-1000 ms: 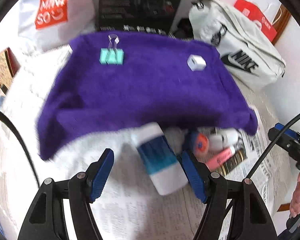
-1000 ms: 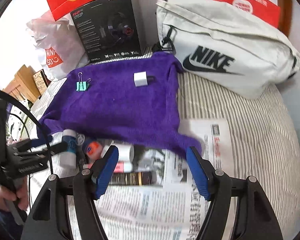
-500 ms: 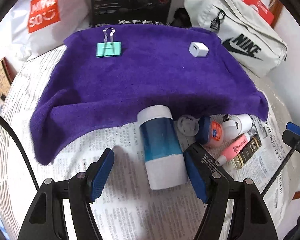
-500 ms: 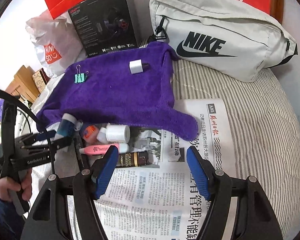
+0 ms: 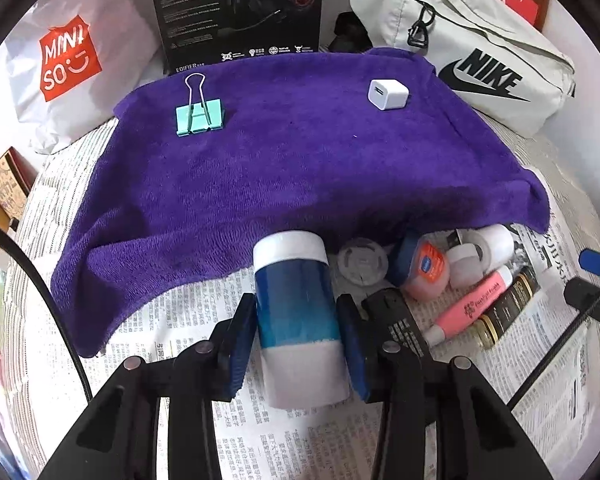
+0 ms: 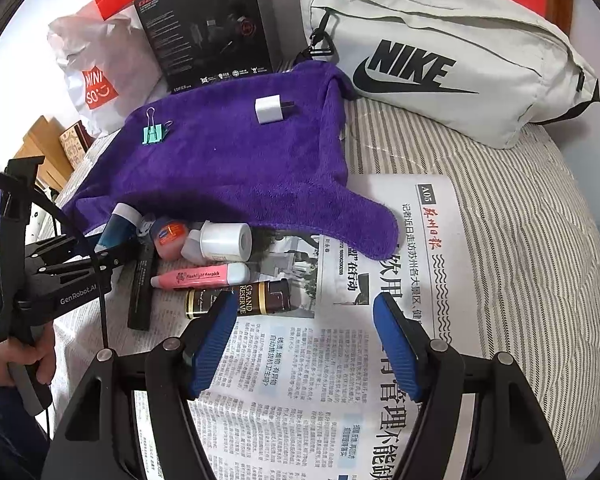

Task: Organize rigid objects
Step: 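Lower the left gripper onto the blue-and-white cylindrical container and close on it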

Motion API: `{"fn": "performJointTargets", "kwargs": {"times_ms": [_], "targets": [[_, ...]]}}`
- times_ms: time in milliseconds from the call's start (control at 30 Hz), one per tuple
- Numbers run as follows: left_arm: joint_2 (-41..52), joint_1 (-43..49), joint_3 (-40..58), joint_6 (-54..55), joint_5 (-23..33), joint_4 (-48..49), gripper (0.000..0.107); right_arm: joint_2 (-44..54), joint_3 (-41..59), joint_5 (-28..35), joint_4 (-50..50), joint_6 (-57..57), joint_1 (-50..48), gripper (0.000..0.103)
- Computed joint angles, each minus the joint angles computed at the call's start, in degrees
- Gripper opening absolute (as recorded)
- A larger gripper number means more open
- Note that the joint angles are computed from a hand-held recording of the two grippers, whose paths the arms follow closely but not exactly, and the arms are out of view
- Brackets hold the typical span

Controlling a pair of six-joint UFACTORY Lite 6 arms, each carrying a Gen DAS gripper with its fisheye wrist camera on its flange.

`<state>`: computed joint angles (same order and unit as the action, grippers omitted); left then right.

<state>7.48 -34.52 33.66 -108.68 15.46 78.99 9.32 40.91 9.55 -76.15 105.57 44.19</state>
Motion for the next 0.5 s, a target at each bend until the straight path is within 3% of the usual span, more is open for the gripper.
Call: {"fn": "performJointTargets", "kwargs": {"times_ms": [133, 333, 500], "targets": [[0.7, 0.7, 0.1, -5.8, -0.1, 5.5, 0.036, 1.6, 1.1, -1.2, -3.2, 2.6, 0.3, 0.07], [-4.8, 3.3, -5.9, -3.7, 0.2, 4.2, 0.036, 4.4, 3.0, -1.8, -10.5, 8.4, 2.3, 0.071], [-8.1, 6.2, -9.8, -8.6, -1.6, 10.4, 0.036, 9.4, 6.2, -1.4, -20.3, 17.7, 3.9, 0.077]]}}
